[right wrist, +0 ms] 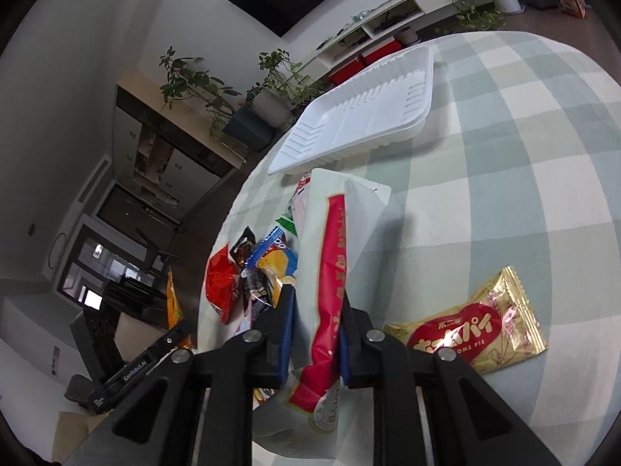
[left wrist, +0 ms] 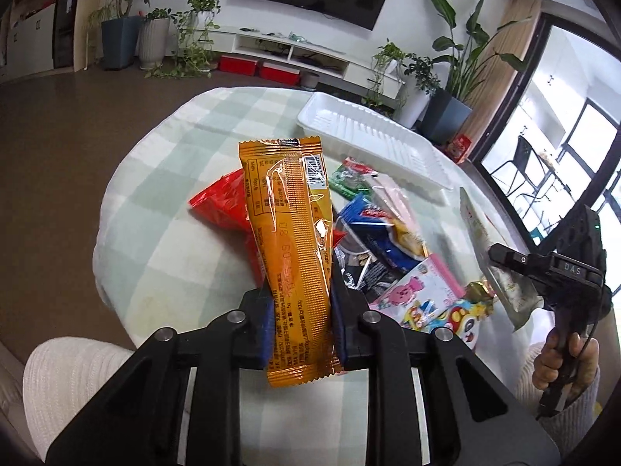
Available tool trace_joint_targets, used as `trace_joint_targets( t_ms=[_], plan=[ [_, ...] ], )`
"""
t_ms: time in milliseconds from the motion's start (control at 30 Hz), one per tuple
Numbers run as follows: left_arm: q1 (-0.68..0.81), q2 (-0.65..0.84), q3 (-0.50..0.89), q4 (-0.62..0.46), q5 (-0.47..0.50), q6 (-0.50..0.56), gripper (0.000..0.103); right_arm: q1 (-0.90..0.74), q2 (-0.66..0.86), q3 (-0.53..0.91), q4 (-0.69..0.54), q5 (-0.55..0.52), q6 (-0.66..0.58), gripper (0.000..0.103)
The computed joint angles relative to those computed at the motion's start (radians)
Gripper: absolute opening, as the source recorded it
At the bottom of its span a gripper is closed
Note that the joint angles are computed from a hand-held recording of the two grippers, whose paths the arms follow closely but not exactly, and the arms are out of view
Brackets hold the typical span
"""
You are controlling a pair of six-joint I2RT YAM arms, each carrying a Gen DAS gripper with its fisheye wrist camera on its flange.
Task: Organize snacks
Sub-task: 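Grasp and lift the orange packet with the left tool while the right tool lifts the white-and-red bar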
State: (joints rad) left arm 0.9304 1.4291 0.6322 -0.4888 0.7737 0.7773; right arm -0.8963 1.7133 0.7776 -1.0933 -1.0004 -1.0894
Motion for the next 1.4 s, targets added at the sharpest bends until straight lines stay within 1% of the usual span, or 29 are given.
trace_joint_targets(
  t_ms=[133,200,300,333,400,500,600,733,833,900,967,1033,1133,1233,1333,1400],
  plan=[
    [-0.05,-0.008,0.053,-0.065,0.018,-0.011,0.021,0.0,0.062,0.053,-0.104,-0.037,-0.044,0.021],
    [-0.09,-0.022,0.075,-0.069,0.017,-0.038,0.021,0.007,0.085,0.087,-0.153,-0.057,-0.053,0.021],
    [-0.153,-0.019,0.135,-0.101,0.027,-0.07,0.021,0.032,0.079,0.135,-0.184,-0.092,-0.021,0.021],
    [-0.177,-0.021,0.149,-0.094,0.022,-0.092,0.021,0.029,0.087,0.168,-0.214,-0.096,-0.027,0.021],
    [-0.234,-0.015,0.186,-0.087,0.007,-0.116,0.021,0.055,0.071,0.201,-0.204,-0.12,0.024,0.021],
    [-0.314,0.036,0.261,-0.076,-0.02,-0.162,0.021,0.108,0.053,0.254,-0.14,-0.154,0.15,0.021],
    [-0.381,0.119,0.362,-0.075,-0.047,-0.224,0.021,0.16,0.048,0.309,-0.036,-0.178,0.309,0.021],
    [-0.488,0.277,0.535,-0.056,-0.103,-0.304,0.021,0.23,0.069,0.365,0.158,-0.196,0.55,0.021],
    [-0.554,0.389,0.66,-0.055,-0.148,-0.336,0.021,0.286,0.103,0.401,0.328,-0.176,0.731,0.021],
    [-0.59,0.475,0.761,-0.074,-0.16,-0.36,0.021,0.303,0.146,0.436,0.388,-0.168,0.796,0.021],
    [-0.629,0.574,0.876,-0.089,-0.185,-0.38,0.021,0.333,0.186,0.466,0.484,-0.146,0.893,0.021],
    [-0.663,0.648,0.96,-0.08,-0.218,-0.399,0.021,0.366,0.233,0.513,0.56,-0.122,0.983,0.021],
    [-0.71,0.764,1.103,-0.1,-0.257,-0.424,0.021,0.4,0.297,0.562,0.632,-0.087,1.059,0.021],
    [-0.751,0.88,1.261,-0.147,-0.296,-0.428,0.021,0.429,0.356,0.611,0.675,-0.057,1.109,0.021],
    [-0.778,0.993,1.423,-0.197,-0.323,-0.445,0.021,0.45,0.374,0.619,0.702,-0.028,1.111,0.021],
    [-0.794,1.052,1.501,-0.218,-0.343,-0.446,0.021,0.457,0.381,0.618,0.717,-0.009,1.106,0.021]
  ],
)
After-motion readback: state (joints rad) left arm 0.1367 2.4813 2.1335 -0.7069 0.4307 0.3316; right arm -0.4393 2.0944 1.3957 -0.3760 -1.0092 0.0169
